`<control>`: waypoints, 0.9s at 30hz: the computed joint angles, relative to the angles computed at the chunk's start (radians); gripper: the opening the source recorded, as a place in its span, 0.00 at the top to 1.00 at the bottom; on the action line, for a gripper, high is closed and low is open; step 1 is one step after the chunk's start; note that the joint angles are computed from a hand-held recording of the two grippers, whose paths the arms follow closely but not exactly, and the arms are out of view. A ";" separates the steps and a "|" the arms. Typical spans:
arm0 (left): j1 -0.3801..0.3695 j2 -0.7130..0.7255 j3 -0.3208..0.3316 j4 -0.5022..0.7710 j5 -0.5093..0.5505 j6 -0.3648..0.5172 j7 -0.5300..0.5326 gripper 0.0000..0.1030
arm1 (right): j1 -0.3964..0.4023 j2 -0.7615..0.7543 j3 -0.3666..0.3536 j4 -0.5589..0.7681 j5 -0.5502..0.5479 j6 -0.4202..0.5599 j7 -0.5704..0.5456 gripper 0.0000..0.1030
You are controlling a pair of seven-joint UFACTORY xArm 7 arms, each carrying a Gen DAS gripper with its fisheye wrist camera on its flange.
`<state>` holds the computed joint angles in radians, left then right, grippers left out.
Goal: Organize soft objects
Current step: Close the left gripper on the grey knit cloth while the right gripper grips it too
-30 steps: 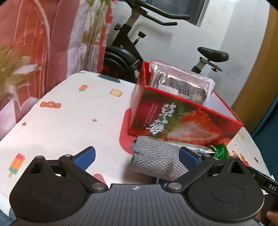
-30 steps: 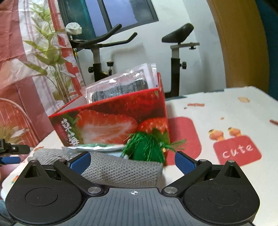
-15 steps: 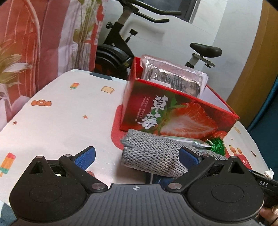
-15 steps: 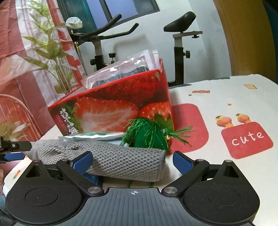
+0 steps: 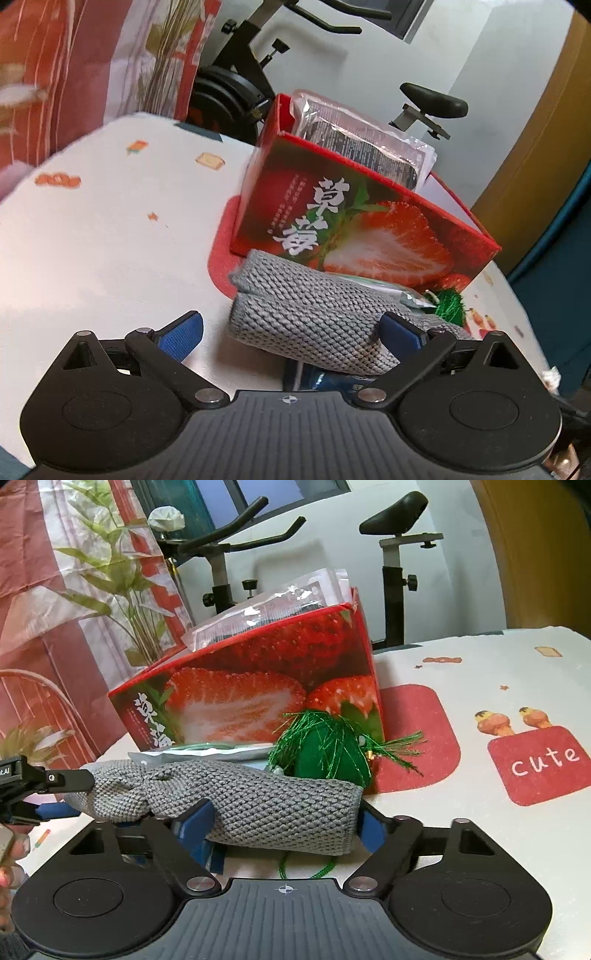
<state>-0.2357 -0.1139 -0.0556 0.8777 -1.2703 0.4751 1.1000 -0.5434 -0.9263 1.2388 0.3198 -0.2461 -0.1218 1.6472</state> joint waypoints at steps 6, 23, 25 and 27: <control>-0.009 -0.008 -0.010 -0.008 -0.044 -0.027 0.058 0.14 | 0.005 -0.006 -0.005 0.000 -0.004 0.006 -0.008 0.40; -0.035 -0.076 0.005 -0.078 -0.064 -0.030 0.205 0.70 | 0.021 0.027 -0.028 0.004 -0.010 0.000 -0.039 0.64; -0.035 -0.076 0.011 -0.079 -0.062 -0.023 0.206 0.70 | 0.021 0.036 -0.027 0.007 -0.009 0.008 -0.044 0.58; -0.033 -0.074 0.015 -0.078 -0.061 -0.017 0.201 0.70 | 0.027 0.023 -0.024 0.012 -0.008 0.039 -0.043 0.53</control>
